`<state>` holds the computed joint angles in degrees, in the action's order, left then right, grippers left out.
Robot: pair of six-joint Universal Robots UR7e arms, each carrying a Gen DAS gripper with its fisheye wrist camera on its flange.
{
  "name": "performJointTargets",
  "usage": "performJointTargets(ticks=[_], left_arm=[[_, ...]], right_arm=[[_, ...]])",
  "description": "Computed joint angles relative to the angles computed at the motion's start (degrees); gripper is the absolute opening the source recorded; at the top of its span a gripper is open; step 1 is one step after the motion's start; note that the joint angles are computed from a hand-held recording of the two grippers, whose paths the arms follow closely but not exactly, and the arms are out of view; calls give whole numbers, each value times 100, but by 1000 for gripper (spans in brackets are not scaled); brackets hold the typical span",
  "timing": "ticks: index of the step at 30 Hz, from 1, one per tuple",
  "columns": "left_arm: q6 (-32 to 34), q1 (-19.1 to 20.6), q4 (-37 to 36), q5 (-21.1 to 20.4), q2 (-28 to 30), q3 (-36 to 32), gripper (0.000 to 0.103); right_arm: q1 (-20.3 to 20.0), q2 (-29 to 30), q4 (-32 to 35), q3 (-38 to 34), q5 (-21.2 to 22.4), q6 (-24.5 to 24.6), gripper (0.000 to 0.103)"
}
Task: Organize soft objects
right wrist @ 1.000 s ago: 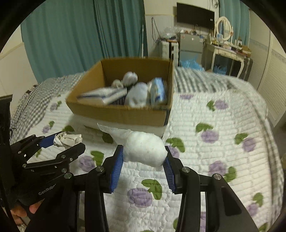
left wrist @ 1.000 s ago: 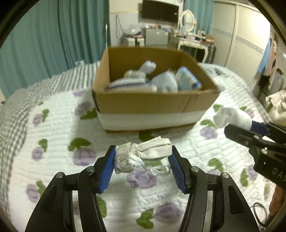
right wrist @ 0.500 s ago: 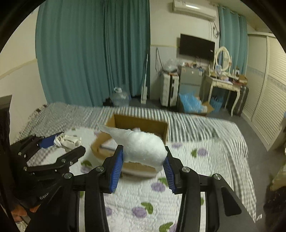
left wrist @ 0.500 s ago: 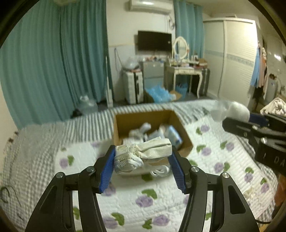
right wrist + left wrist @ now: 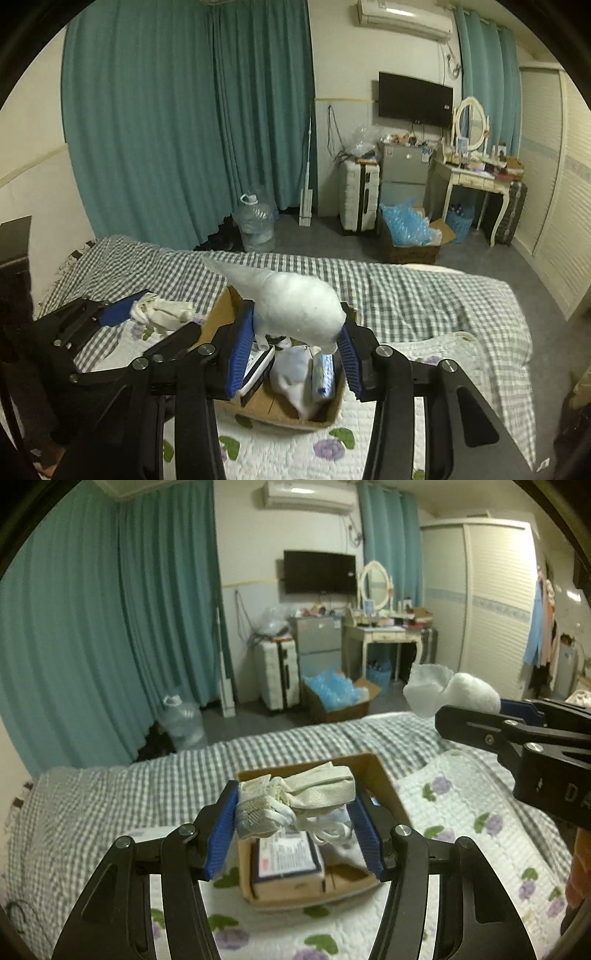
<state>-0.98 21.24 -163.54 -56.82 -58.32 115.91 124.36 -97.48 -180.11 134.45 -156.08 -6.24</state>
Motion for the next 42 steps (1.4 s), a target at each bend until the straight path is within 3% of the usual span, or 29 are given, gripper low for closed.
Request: performJointTargets(ticks=[4, 10, 17, 21, 22, 24, 26, 31, 36, 42], left_arm=[[120, 278, -190, -123, 537, -220, 57], [131, 679, -292, -234, 1120, -443, 57], [209, 793, -615, -324, 1373, -453, 59], [297, 782, -704, -364, 1407, -487, 60], [302, 763, -684, -321, 1416, -495, 61], [268, 739, -686, -228, 1417, -492, 73], [100, 740, -632, -257, 1349, -476, 75], [88, 592, -553, 22, 1138, -424, 75], [241, 275, -566, 263, 640, -275, 75], [158, -239, -283, 586, -326, -119, 76]], right_arm=[[-810, 179, -644, 136, 525, -557, 43], [-1970, 442, -1327, 371, 1370, -861, 43], [-2714, 547, -1797, 523, 1985, -1032, 43], [-2888, 392, -1658, 513, 2289, -1026, 44], [-2866, 402, -1627, 492, 2241, -1022, 46], [-2809, 432, -1603, 464, 2154, -901, 51], [-2735, 437, -1637, 439, 2046, -787, 70], [-2265, 377, -1516, 345, 1607, -651, 77], [-1196, 214, -1170, 126, 740, -459, 78], [656, 183, -282, -316, -831, 223, 80]])
